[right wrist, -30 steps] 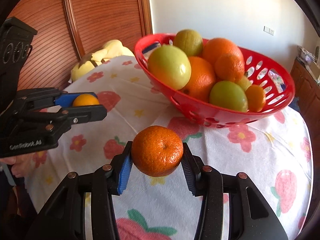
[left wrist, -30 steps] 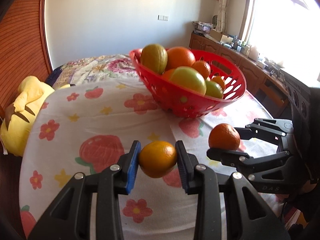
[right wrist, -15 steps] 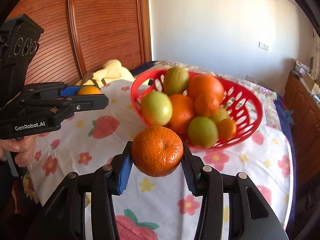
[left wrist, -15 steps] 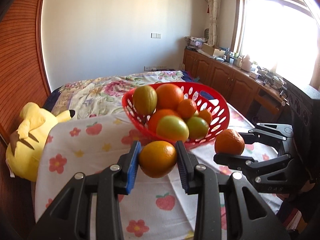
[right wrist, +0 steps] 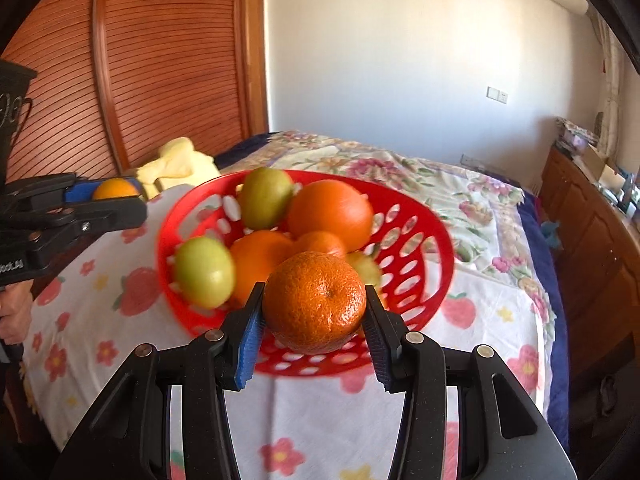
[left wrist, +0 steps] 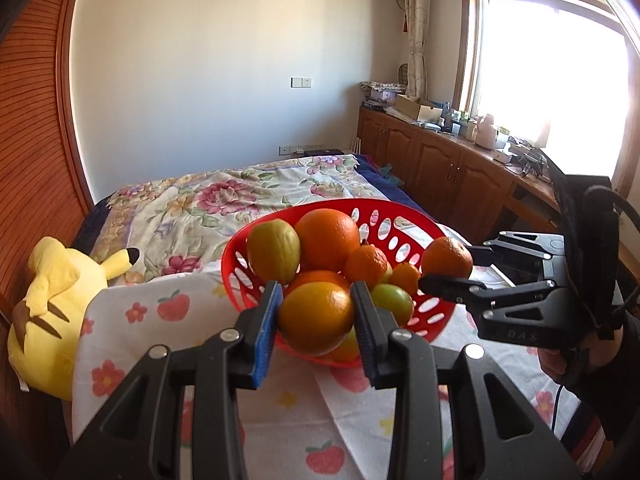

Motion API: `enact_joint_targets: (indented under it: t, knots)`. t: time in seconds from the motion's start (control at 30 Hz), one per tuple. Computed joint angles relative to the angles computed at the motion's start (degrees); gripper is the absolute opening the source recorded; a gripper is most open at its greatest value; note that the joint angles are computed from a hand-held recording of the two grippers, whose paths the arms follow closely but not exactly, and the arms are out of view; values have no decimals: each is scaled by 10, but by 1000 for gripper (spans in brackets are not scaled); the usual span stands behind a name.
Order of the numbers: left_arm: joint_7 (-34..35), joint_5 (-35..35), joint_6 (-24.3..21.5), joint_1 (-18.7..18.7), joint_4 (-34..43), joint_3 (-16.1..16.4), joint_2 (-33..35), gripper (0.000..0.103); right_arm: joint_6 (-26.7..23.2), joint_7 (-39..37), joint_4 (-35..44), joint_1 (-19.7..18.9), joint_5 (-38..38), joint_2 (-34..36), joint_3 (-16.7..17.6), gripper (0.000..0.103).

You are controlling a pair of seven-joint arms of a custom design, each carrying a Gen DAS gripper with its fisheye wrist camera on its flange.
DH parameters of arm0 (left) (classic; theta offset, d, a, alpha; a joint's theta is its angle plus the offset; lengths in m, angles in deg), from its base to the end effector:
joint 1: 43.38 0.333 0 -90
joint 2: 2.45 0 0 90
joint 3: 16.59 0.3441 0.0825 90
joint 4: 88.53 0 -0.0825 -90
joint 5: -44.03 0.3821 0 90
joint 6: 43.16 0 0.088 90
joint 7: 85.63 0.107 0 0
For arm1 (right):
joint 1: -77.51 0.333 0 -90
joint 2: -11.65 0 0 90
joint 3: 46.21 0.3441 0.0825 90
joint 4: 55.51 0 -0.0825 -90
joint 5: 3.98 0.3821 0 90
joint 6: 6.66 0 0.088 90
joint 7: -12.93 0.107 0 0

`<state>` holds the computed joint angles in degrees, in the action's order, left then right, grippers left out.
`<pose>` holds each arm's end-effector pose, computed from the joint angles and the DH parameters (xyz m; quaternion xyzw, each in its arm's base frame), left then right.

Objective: Organize fruits
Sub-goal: 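Carry both small oranges up and over the red basket, then open the right tool to drop its orange while the left tool releases its orange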

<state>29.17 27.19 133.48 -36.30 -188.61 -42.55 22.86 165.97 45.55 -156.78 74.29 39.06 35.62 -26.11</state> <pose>0.6968 -0.1554 0.4749 -0.5116 0.7264 -0.4008 0.2237 0.6920 0.1200 0.4448 -0.7714 0.4597 -0.2276 0.3765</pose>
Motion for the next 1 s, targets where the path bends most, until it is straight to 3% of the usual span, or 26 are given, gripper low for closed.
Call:
enact_joint_targets:
  t: [0.27,0.43,0.67,1.0]
  knots:
    - [-43,43,-45,-57,84,65,51,33,-22,84,72,28,-77,54,-48,47]
    - [-62,64,-67,-76,127,88,77,33,-37,121,104,29,-123,80,-54,47]
    - [-81,87,-89,-91,166,104,103,33,-35,141,128,17,-146,99,-38,47]
    - [-86,100,-117,-99,209,110,132,34,-52,210,186,44,-213,133,-74,47]
